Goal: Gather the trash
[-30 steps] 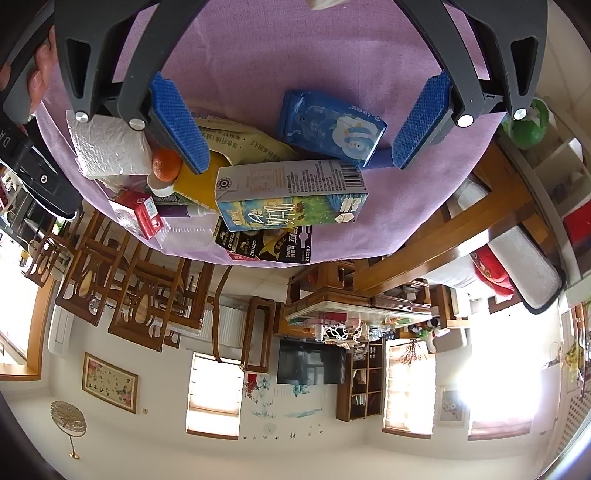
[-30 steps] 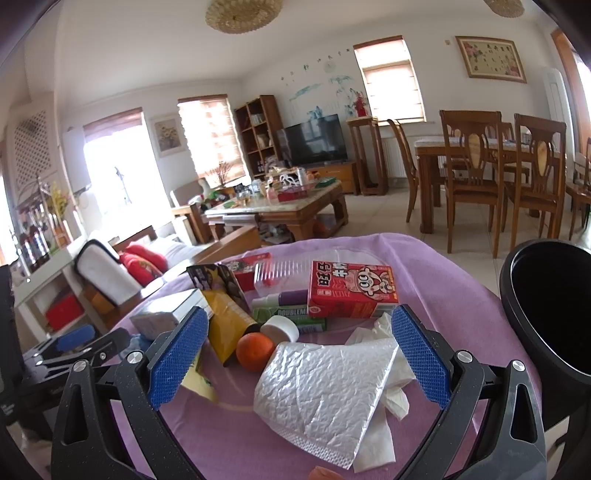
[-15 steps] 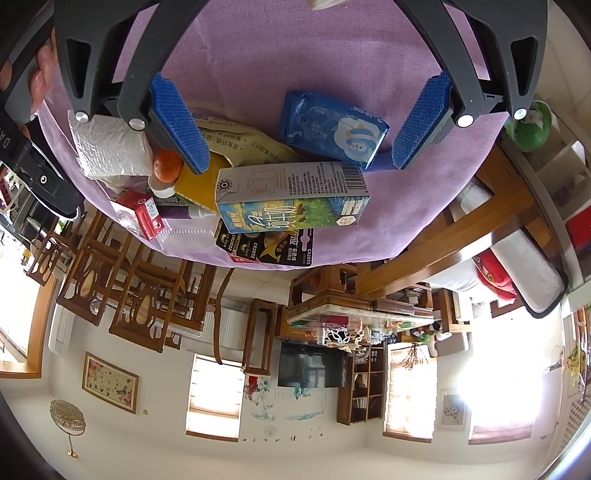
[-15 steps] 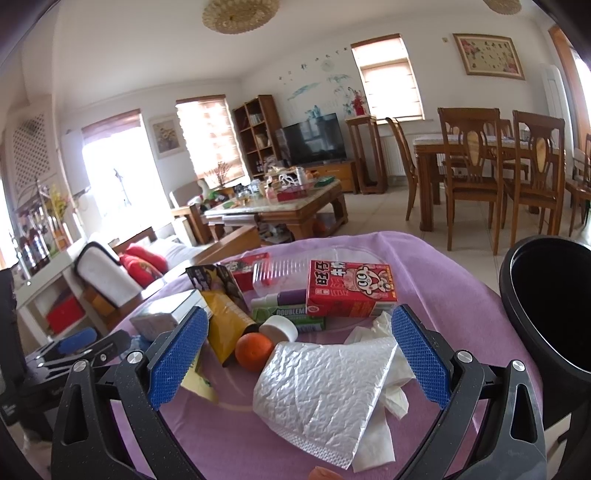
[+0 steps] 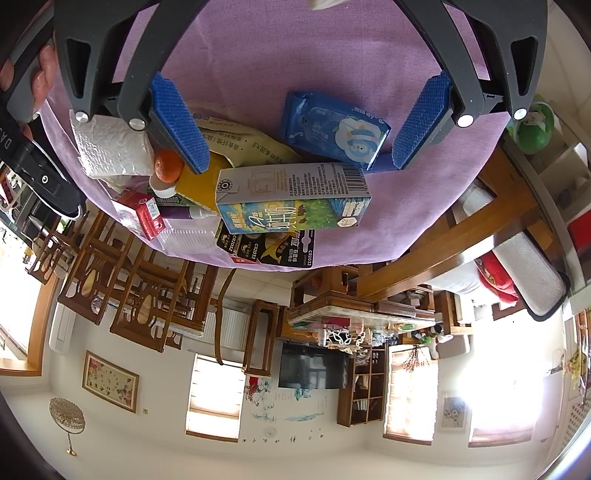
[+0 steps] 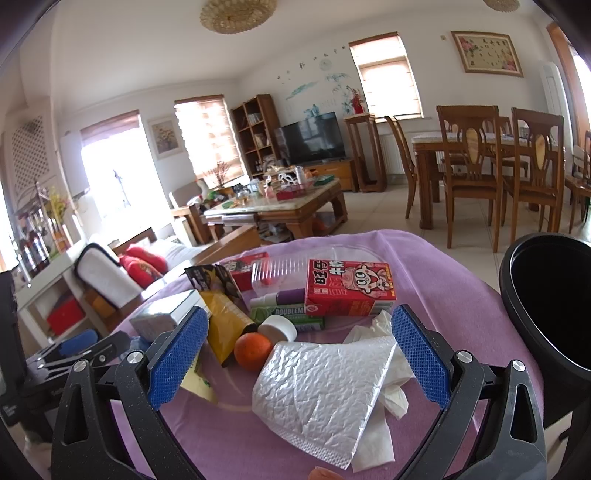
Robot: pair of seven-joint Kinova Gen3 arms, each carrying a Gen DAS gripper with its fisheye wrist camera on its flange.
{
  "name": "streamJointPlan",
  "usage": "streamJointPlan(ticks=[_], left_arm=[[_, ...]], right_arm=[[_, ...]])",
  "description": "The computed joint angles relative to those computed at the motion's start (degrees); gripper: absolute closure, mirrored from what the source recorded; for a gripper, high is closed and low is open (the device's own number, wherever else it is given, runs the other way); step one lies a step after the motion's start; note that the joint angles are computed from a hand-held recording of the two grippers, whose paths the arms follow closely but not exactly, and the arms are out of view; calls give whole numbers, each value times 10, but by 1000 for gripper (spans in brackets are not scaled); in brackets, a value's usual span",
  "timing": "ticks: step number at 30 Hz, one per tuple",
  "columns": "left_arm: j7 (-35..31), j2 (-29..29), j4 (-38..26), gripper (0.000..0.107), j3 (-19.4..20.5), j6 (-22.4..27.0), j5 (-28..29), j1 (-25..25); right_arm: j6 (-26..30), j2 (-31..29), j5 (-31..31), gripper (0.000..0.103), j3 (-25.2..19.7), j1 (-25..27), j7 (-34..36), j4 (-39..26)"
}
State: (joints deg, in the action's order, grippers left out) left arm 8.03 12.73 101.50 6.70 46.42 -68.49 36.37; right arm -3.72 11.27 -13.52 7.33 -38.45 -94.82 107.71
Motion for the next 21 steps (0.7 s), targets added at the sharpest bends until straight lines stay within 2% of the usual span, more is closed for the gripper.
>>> streamJointPlan(ticks=[21], left_arm=[[-5, -3, 0, 10, -1, -6, 6, -5]], right_arm=[[2, 3, 17, 5, -33, 35, -15, -3]])
